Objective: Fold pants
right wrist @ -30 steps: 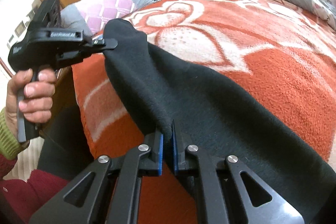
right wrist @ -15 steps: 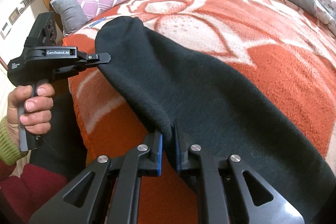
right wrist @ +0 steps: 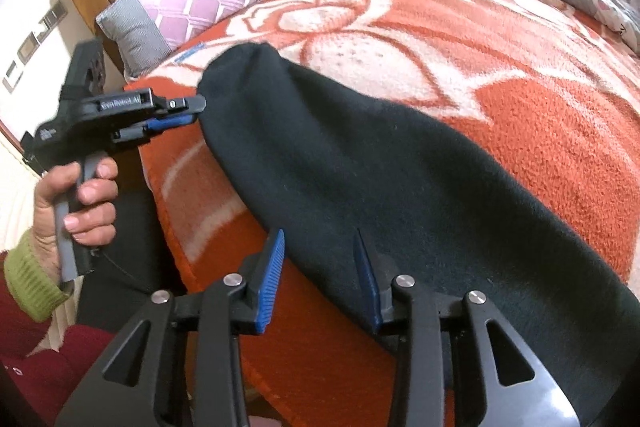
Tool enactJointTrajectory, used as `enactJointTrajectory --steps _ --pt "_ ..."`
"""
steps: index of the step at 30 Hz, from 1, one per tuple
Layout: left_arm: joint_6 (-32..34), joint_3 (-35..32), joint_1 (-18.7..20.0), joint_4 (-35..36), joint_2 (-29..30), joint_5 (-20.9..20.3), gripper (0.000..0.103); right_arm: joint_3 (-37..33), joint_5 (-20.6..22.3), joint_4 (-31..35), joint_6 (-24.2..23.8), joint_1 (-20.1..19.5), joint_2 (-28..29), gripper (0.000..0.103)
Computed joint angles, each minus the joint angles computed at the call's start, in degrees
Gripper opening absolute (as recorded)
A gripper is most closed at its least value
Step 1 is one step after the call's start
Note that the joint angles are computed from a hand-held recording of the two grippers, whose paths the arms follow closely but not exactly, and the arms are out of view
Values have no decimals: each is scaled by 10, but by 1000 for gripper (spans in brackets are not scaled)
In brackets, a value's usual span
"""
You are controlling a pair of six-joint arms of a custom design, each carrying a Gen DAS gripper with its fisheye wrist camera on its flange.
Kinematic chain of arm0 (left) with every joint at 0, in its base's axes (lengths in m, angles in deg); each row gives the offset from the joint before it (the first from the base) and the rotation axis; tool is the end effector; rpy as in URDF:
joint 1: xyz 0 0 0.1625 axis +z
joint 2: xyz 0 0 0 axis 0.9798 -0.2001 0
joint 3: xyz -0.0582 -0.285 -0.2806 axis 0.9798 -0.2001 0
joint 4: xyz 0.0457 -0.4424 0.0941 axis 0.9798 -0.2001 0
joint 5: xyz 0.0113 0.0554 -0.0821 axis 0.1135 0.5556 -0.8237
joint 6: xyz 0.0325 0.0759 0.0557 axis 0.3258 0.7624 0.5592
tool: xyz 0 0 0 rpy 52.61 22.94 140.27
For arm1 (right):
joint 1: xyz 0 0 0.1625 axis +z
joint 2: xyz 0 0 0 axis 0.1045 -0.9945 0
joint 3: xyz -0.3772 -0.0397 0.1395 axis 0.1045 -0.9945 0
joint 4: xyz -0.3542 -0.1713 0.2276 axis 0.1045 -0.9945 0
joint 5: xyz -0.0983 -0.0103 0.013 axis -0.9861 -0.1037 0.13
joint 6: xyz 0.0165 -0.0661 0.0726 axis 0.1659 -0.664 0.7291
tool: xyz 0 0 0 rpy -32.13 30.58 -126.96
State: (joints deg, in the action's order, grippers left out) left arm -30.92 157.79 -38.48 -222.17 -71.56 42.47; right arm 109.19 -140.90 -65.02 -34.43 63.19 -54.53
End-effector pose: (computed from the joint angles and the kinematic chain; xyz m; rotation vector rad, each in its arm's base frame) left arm -0.3158 -0.5413 -0.1078 -0.4683 2.5179 -1.1928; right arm -0.1055 -0.6356 0.3180 1.0782 -2.6616 0.2676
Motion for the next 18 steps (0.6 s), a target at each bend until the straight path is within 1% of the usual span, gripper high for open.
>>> enactJointTrajectory --steps 2,5,7,8,12,18 --pt "-9 13 2 -12 -7 -1 35 -4 1 -9 8 2 3 37" --pt "-16 22 6 -18 -13 -2 39 -25 3 -12 37 6 17 37" --pt "-17 26 9 -23 -16 -8 45 -42 6 -14 58 8 30 37" --pt "-19 27 11 -21 -18 -12 47 -52 7 -14 69 9 37 37" --pt "-21 27 17 -20 -20 -17 47 -87 8 -14 99 16 66 37" --pt "-23 19 30 -9 -20 -27 47 -143 -12 -11 117 33 119 37"
